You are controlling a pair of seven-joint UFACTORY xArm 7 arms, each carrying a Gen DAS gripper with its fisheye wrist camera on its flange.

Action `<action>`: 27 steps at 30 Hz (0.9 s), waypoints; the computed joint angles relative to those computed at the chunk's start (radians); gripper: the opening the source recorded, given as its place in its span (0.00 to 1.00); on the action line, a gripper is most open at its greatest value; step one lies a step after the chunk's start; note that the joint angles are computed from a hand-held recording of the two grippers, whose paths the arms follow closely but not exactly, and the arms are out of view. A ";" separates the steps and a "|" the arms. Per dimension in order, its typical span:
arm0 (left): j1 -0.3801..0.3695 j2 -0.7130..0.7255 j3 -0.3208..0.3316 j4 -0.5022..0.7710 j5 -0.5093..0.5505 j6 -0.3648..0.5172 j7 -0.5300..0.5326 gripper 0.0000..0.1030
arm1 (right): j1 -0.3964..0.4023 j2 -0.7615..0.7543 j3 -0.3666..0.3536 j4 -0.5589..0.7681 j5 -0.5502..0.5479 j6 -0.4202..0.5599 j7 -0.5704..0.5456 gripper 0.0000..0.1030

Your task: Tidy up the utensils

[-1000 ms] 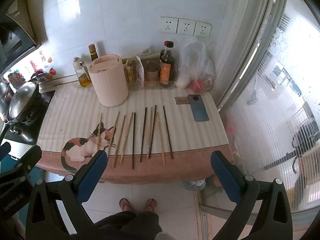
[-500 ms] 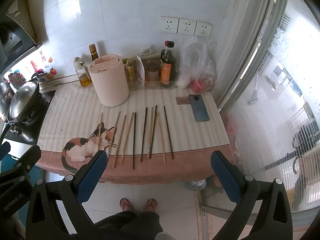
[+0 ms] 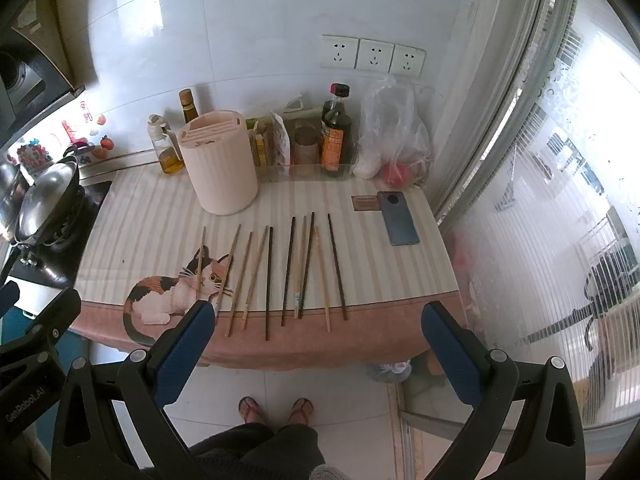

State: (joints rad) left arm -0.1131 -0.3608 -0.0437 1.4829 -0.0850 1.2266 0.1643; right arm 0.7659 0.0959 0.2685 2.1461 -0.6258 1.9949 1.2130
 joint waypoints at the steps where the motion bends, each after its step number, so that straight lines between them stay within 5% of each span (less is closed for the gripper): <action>1: 0.000 -0.001 0.001 0.000 -0.001 0.000 0.000 1.00 | 0.002 0.002 0.001 0.005 -0.003 0.004 0.000 1.00; 27: 0.001 0.009 0.000 0.019 0.000 -0.004 0.000 1.00 | 0.034 0.022 -0.019 0.055 -0.036 0.028 -0.019 1.00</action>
